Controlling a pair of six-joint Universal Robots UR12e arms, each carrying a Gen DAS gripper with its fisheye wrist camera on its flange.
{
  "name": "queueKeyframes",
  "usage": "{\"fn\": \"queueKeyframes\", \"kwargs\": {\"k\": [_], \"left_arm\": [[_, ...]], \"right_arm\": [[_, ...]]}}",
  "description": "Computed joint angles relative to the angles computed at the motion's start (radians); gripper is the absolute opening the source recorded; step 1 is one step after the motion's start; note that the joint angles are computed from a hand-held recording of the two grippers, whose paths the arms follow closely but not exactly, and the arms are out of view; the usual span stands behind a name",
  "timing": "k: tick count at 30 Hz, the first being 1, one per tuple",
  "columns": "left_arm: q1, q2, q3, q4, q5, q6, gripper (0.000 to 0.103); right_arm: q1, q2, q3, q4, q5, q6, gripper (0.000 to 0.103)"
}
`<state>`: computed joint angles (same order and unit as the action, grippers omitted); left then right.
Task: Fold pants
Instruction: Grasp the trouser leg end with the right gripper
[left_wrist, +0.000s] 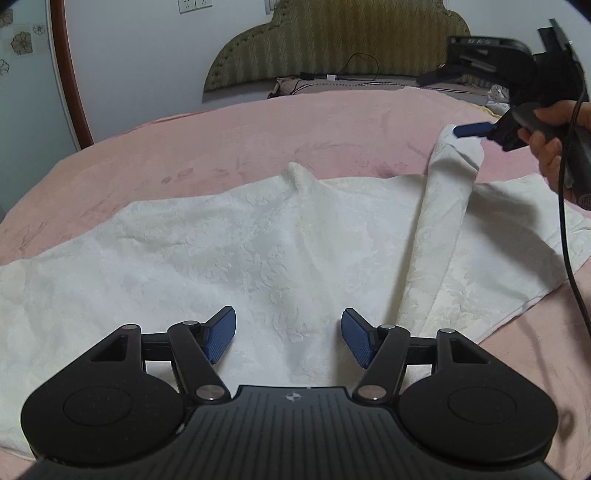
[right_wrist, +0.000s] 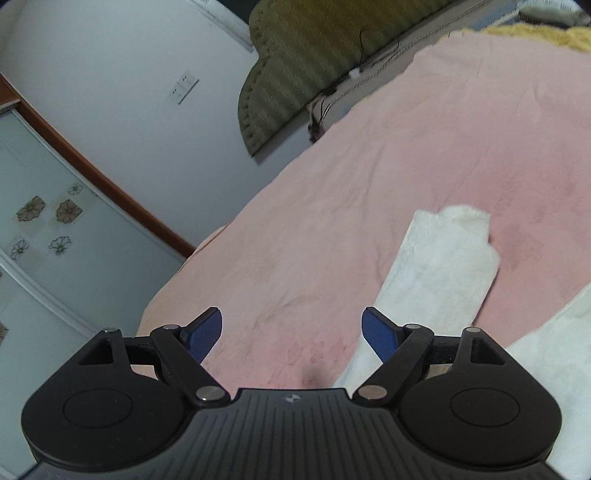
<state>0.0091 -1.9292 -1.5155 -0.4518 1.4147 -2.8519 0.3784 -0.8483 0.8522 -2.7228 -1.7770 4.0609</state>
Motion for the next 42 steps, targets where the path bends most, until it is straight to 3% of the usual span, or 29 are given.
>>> {"fn": "queueKeyframes", "kwargs": {"k": [3,7,11,14,20,24,33,35,37,39,42], "left_arm": [[0.003,0.000,-0.002,0.002,-0.002,-0.007,0.068],[0.002,-0.003,0.002,-0.004,0.000,-0.022,0.069],[0.002,-0.003,0.002,-0.004,0.003,-0.026,0.070],[0.001,-0.003,0.001,-0.002,0.007,-0.028,0.071],[0.002,-0.004,0.002,0.001,0.010,-0.023,0.074],[0.003,-0.005,0.002,0.002,0.011,-0.032,0.075],[-0.001,-0.006,-0.005,0.024,0.022,-0.018,0.075],[-0.001,-0.005,-0.007,0.027,0.023,-0.017,0.075],[0.000,-0.002,-0.017,0.059,0.012,-0.005,0.074],[0.000,0.005,-0.040,0.127,0.000,0.019,0.074],[0.000,0.013,-0.060,0.179,-0.042,0.073,0.075]], "right_arm": [[0.009,-0.038,0.090,-0.141,-0.052,0.003,0.083],[0.010,-0.098,0.214,-0.198,-0.065,0.136,0.085],[0.001,-0.127,0.322,-0.304,0.043,0.280,0.085],[-0.003,-0.109,0.337,-0.365,0.156,0.349,0.085],[-0.007,-0.062,0.286,-0.423,0.210,0.351,0.085],[-0.008,-0.047,0.266,-0.471,0.133,0.335,0.085],[-0.022,-0.003,0.215,-0.433,-0.059,0.404,0.083],[-0.023,0.009,0.188,-0.406,-0.077,0.379,0.067],[-0.025,0.012,0.167,-0.340,-0.089,0.366,0.026],[-0.026,0.008,0.160,-0.277,-0.099,0.361,0.010],[-0.021,0.000,0.159,-0.243,-0.133,0.298,0.005]]}}
